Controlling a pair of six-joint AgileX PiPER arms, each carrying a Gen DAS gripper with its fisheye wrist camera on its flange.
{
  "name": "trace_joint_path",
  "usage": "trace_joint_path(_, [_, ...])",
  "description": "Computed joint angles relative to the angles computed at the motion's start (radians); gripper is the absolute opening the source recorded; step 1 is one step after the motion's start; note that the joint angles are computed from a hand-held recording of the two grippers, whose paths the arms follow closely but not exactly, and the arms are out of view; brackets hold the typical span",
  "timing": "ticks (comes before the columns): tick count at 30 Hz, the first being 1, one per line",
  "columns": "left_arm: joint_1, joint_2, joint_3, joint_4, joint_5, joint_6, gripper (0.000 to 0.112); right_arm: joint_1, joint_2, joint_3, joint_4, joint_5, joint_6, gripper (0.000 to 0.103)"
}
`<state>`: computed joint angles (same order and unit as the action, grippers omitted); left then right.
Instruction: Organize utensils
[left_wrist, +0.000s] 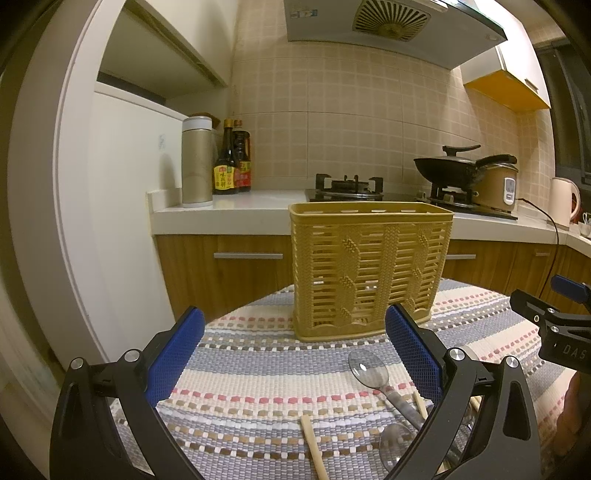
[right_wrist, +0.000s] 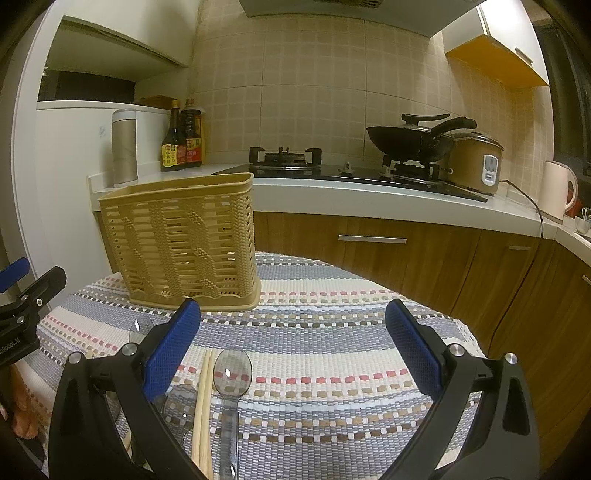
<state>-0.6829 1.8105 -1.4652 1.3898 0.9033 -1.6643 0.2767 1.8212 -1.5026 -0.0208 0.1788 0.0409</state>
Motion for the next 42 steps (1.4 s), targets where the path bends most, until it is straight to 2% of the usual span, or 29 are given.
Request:
trace_joint_path(3, [0.001, -0.002, 0.007, 0.007, -0.004, -0.005, 0.095, 0.001, 0.001, -0.002, -0.006, 0.001, 0.005, 0.095])
trace_joint_path(5, [0.002, -0.002, 0.01, 0.008, -0.006, -0.007, 0.095, 0.003, 0.0, 0.001, -0.066, -0.002, 0.068, 0.095])
trace_joint_path(9, [0.001, -0.001, 0.01, 0.01, -0.004, -0.01, 0.095, -0.002, 0.004, -0.008, -0.022, 0.007, 0.03, 0.095])
trace_joint_path(13, [-0.004, 0.002, 0.012, 0.021, -0.002, -0.012, 0.095, 0.0, 0.003, -0.005, -0.074, 0.004, 0.079, 0.095])
trace_joint_path(24, [-0.007, 0.0, 0.022, 0.031, -0.001, -0.022, 0.095, -0.001, 0.01, -0.015, -0.047, 0.016, 0.056, 0.095])
trace_joint_path(27, [-0.007, -0.002, 0.023, 0.027, -0.005, -0.022, 0.095, 0.006, 0.017, -0.029, -0.146, 0.034, 0.149, 0.095])
trace_joint_path(29, [0.01, -0.008, 0.018, -0.015, -0.024, -0.005, 0.095, 0.005, 0.024, -0.044, -0.134, 0.054, 0.137, 0.095])
trace_joint_path(31, [0.049, -0.028, 0.014, -0.105, -0.081, 0.04, 0.095, 0.002, 0.037, -0.081, -0.105, 0.104, 0.105, 0.095])
trace_joint_path(33, [0.115, -0.053, -0.009, -0.303, -0.175, 0.187, 0.095, 0.013, 0.078, -0.179, -0.166, 0.232, 0.135, 0.096])
trace_joint_path(34, [0.149, -0.06, -0.015, -0.403, -0.226, 0.285, 0.094, 0.012, 0.094, -0.215, -0.141, 0.278, 0.098, 0.096])
trace_joint_path(35, [0.174, -0.055, -0.038, -0.503, -0.239, 0.385, 0.094, 0.008, 0.117, -0.271, -0.093, 0.344, 0.036, 0.095])
trace_joint_path(36, [0.191, -0.037, -0.076, -0.603, -0.229, 0.485, 0.092, 0.004, 0.133, -0.308, -0.057, 0.388, -0.01, 0.095])
trace_joint_path(39, [0.235, 0.038, -0.217, -0.892, -0.147, 0.785, 0.077, -0.003, 0.214, -0.488, 0.025, 0.579, -0.13, 0.094])
trace_joint_path(41, [0.278, 0.094, -0.322, -1.092, -0.089, 0.982, 0.077, -0.008, 0.269, -0.603, 0.063, 0.695, -0.181, 0.089])
trace_joint_path(42, [0.298, 0.128, -0.377, -1.192, -0.058, 1.059, 0.077, -0.013, 0.317, -0.701, 0.086, 0.785, -0.205, 0.086])
